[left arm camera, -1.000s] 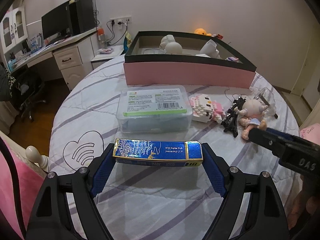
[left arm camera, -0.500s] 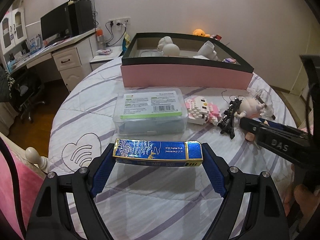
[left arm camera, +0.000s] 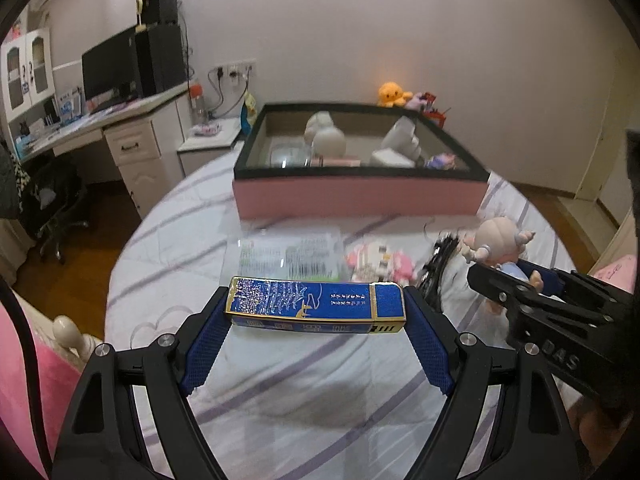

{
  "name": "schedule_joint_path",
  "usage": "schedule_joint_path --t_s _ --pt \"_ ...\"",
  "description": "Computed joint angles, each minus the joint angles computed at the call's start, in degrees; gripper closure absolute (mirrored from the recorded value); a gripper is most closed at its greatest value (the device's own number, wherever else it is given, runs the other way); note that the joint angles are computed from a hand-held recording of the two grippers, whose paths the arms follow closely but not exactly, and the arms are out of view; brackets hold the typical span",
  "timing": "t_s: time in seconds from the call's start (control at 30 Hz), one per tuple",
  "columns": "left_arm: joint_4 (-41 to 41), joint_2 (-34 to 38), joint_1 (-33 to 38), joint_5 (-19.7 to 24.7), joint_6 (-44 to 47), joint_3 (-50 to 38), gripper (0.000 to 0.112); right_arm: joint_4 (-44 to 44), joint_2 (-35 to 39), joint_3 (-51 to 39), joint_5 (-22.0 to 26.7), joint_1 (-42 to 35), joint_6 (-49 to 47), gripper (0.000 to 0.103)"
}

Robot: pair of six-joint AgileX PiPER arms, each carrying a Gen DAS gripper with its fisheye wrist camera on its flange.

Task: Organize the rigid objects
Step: 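Lower the blue box and doll into the pink box and open both tools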

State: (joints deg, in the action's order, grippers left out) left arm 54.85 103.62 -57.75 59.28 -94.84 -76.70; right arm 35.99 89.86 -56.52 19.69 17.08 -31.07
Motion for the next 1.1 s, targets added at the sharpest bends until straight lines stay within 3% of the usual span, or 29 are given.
schedule_joint_path --t_s 0.2,0.4,0.5,0.67,0.9,1.1 --pt "1.81 0.04 1.48 0.70 4.55 -4.38 0.028 1.77 -3.66 -1.42 0.80 0.11 -2.28 0.055" --pt "1.34 2.17 7.99 -1.71 15.65 -13.58 0.028 0.27 0.89 -11.06 4.32 -0.82 -1.78 0.055" --pt "-1.50 5.55 12.80 -3.45 23.72 -20.33 0.028 -4.16 6.65 -20.05 7.25 -0.62 2.16 0.055" --pt "-14.13 13.04 22.38 -7.51 39.72 -32.45 0.028 -11.48 20.17 -40.94 17.28 -0.44 10.18 0.055" --pt "-29.69 23.41 31.30 -6.57 52.93 -44.58 0.028 -19.34 41.46 -73.63 34.62 1.13 19.54 0.055" --pt "-29.15 26.11 31.60 -5.83 54.16 -47.16 0.027 -20.57 47.86 -82.32 38.44 1.69 20.27 0.054"
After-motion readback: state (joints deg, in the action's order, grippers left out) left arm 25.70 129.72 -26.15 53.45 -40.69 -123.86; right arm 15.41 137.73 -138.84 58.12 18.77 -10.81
